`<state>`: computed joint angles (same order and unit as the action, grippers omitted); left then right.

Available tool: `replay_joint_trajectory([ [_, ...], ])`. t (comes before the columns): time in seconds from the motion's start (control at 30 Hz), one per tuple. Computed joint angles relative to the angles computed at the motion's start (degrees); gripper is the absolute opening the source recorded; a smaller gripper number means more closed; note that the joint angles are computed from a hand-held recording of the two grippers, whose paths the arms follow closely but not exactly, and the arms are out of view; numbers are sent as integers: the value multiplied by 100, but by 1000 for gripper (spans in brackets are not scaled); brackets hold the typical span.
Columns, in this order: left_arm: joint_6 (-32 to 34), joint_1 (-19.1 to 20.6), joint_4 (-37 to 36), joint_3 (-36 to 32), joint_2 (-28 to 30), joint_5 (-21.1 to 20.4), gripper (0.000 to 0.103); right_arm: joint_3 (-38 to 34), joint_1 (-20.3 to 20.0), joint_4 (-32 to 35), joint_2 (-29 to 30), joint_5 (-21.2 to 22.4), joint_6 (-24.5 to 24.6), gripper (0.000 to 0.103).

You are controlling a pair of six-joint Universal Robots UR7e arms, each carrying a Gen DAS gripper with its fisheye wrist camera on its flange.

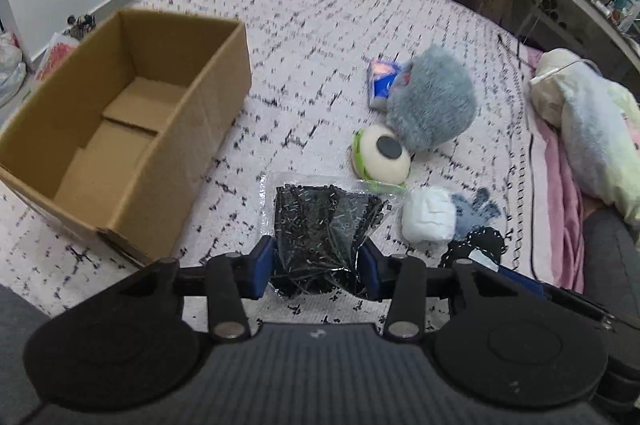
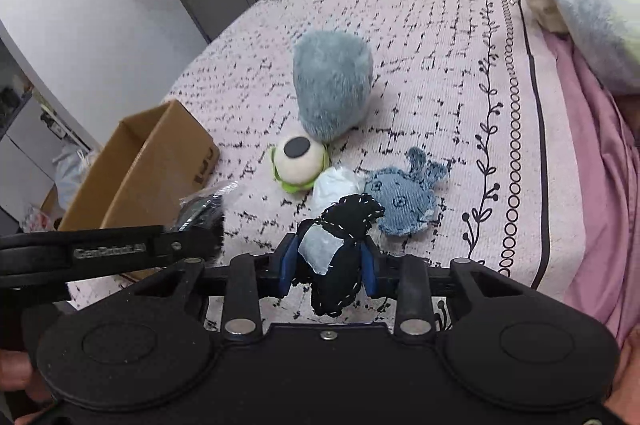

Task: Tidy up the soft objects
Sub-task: 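Carry both items over cardboard box and open left gripper to drop the bag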

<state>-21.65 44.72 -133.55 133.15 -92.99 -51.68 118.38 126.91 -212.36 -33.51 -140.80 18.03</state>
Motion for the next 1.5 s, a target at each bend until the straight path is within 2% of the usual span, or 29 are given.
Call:
replay_joint_trajectory([
  [0.37, 42, -388, -16, -10, -558, 151, 44, -183, 250, -474, 23, -242, -285, 32],
  [0.6, 48, -415, 109, -58, -693, 317, 44, -278, 384, -753, 39, -253, -501, 32],
  [0.77, 121, -437, 76, -81, -800, 356, 44, -351, 451, -1205, 134, -189, -813, 32],
  [1.13, 336, -292, -17, -199, -1023, 439, 44, -620, 491, -1152, 200, -90, -1013, 33],
  [1.23, 462, -196, -67, -298, -1004, 491, 44, -773, 495, -1178, 256, -44, -1196, 33],
  [1.4, 756, 9, -298, -443, -874, 485, 44, -995, 442, -759, 272, 21, -1019, 33],
  [1.5, 855, 159, -519, -515, -733, 460, 44, -1191, 442, -680, 287, 94, -1083, 33],
])
